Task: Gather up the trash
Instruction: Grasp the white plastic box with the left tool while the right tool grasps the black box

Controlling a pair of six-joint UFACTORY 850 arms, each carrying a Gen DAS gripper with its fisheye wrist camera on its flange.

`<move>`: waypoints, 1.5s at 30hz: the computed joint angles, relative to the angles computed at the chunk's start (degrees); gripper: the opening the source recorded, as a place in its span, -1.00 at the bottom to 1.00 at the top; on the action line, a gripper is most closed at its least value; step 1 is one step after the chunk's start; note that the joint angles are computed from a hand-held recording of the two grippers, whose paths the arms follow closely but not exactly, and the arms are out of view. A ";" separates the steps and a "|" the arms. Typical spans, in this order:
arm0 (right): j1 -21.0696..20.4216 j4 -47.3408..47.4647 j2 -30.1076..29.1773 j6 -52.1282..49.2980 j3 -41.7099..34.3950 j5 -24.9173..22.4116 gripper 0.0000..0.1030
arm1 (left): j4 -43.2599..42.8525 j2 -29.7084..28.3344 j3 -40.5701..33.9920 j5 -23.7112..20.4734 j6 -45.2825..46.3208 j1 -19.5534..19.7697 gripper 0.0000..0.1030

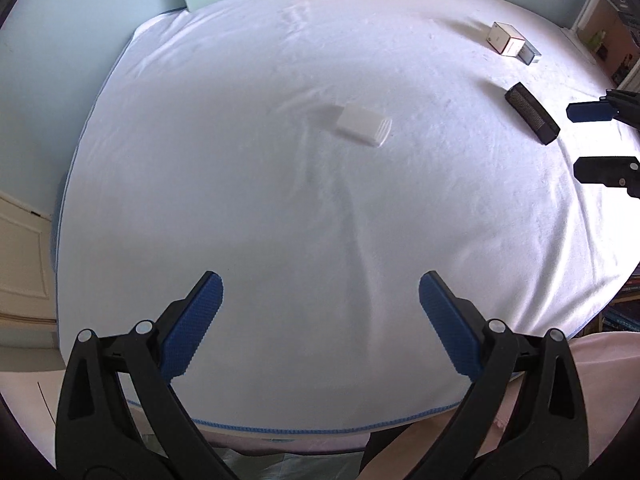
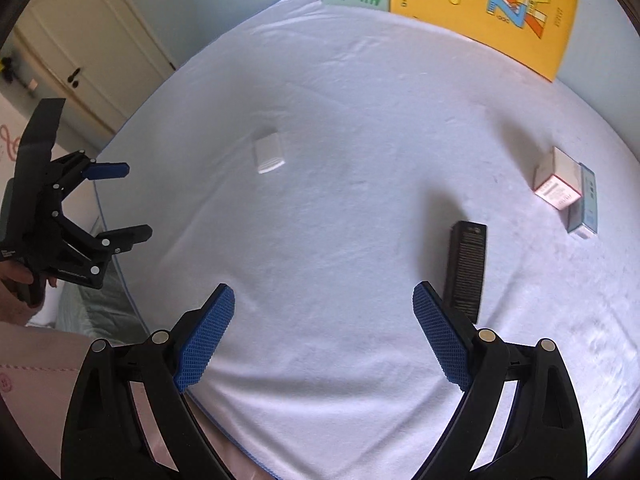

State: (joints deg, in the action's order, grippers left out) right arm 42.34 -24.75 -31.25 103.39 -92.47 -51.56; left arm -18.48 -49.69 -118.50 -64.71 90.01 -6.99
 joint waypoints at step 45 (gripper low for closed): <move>-3.20 3.15 7.93 8.61 17.79 7.05 0.75 | 10.52 -7.22 -7.52 -3.30 -7.92 -10.76 0.87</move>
